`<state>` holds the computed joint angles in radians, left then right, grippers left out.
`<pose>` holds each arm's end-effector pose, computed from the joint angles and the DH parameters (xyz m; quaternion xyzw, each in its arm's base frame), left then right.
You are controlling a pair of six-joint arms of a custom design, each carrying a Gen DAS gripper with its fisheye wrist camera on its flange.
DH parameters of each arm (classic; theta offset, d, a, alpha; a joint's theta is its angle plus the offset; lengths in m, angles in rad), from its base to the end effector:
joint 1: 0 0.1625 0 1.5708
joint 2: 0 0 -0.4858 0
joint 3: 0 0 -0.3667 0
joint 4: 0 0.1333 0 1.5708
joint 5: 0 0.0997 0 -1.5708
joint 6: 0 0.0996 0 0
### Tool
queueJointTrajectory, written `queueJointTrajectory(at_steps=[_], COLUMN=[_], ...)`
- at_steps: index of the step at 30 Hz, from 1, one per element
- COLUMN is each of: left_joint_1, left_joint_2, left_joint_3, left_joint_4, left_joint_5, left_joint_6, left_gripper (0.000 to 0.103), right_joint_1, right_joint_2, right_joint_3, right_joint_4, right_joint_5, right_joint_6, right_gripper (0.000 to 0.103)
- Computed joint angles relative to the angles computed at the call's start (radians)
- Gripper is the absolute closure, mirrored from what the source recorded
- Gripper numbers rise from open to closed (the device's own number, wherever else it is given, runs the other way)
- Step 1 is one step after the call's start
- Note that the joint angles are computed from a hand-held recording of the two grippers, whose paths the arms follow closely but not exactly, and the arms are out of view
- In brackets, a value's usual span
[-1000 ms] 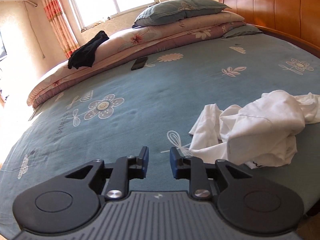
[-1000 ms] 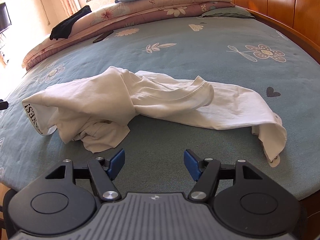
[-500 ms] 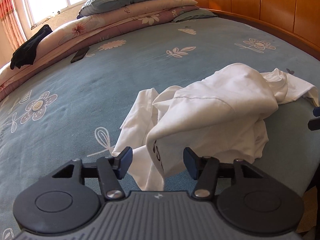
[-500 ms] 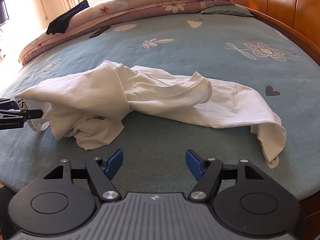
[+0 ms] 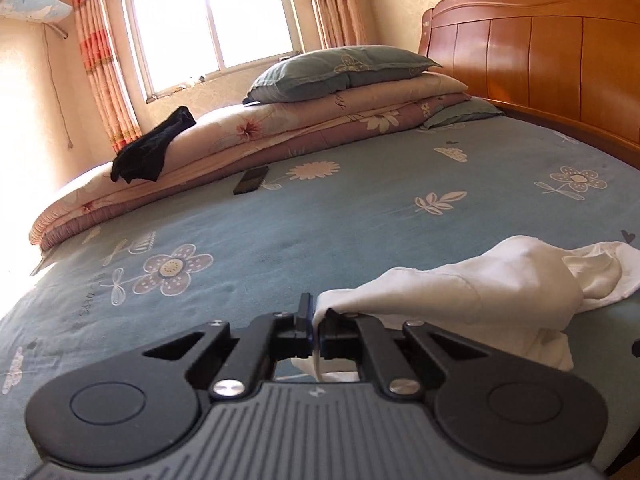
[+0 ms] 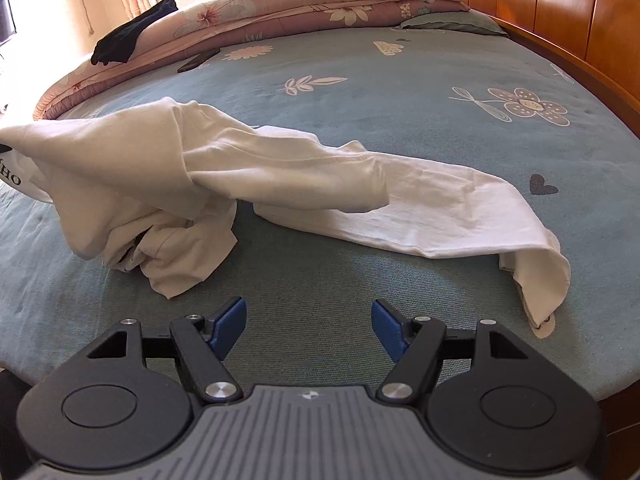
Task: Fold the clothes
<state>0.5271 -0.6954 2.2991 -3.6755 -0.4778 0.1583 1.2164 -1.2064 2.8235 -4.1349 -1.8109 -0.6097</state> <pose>-0.2950 -0.4283 0.1150 0.3618 0.7555 -0.4070 0.3642 0.0012 -0.3128 0.2745 0.0583 -0.8833 0.3517 0.3043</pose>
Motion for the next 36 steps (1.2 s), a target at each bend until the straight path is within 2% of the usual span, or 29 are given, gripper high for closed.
queueJointTrajectory(at_steps=[1, 7, 9, 11, 14, 16, 17, 21, 23, 24, 25, 31, 33, 36], left_joint_1=[-0.006, -0.021, -0.012, 0.011, 0.059, 0.094, 0.113, 0.129, 0.116, 0.110, 0.099, 0.054, 0.037, 0.003], left_joint_2=[-0.015, -0.100, -0.127, -0.152, -0.178, -0.202, -0.221, -0.240, -0.239, -0.240, -0.244, -0.246, -0.238, -0.211], left_joint_3=[-0.001, 0.029, 0.049, 0.069, 0.091, 0.096, 0.094, 0.124, 0.146, 0.155, 0.170, 0.227, 0.237, 0.272], left_joint_4=[0.000, 0.013, 0.083, 0.209, 0.380, 0.520, 0.593, 0.684, 0.702, 0.711, 0.723, 0.697, 0.667, 0.532], left_joint_5=[0.031, 0.108, 0.112, 0.121, 0.106, 0.079, 0.043, -0.025, -0.026, -0.025, -0.024, -0.041, -0.048, -0.075], left_joint_6=[-0.003, -0.030, -0.104, -0.224, -0.381, -0.494, -0.535, -0.589, -0.598, -0.603, -0.611, -0.627, -0.617, -0.534], left_gripper=[0.102, 0.102, 0.102, 0.102, 0.100, 0.091, 0.091, 0.086, 0.074, 0.061, 0.055, 0.053, 0.051, 0.040], right_joint_1=[0.001, 0.006, 0.007, 0.014, 0.024, 0.029, 0.032, 0.041, 0.038, 0.034, 0.028, -0.021, -0.008, 0.025], right_joint_2=[-0.002, -0.020, -0.022, -0.018, -0.015, -0.020, -0.023, -0.069, -0.095, -0.108, -0.124, -0.209, -0.207, -0.200], right_joint_3=[0.001, -0.003, -0.005, -0.006, -0.008, -0.012, -0.015, -0.036, -0.042, -0.043, -0.044, -0.056, -0.066, -0.088], right_joint_4=[0.000, 0.022, 0.035, 0.039, 0.049, 0.062, 0.069, 0.138, 0.164, 0.175, 0.187, 0.298, 0.314, 0.363], right_joint_5=[0.002, 0.004, 0.005, 0.000, -0.007, -0.012, -0.015, -0.006, 0.018, 0.034, 0.053, 0.228, 0.251, 0.279], right_joint_6=[-0.001, 0.003, 0.003, -0.003, -0.011, -0.016, -0.020, -0.053, -0.085, -0.101, -0.115, -0.185, -0.201, -0.224], right_gripper=[0.029, 0.029, 0.029, 0.029, 0.029, 0.029, 0.029, 0.029, 0.029, 0.029, 0.029, 0.029, 0.029, 0.029])
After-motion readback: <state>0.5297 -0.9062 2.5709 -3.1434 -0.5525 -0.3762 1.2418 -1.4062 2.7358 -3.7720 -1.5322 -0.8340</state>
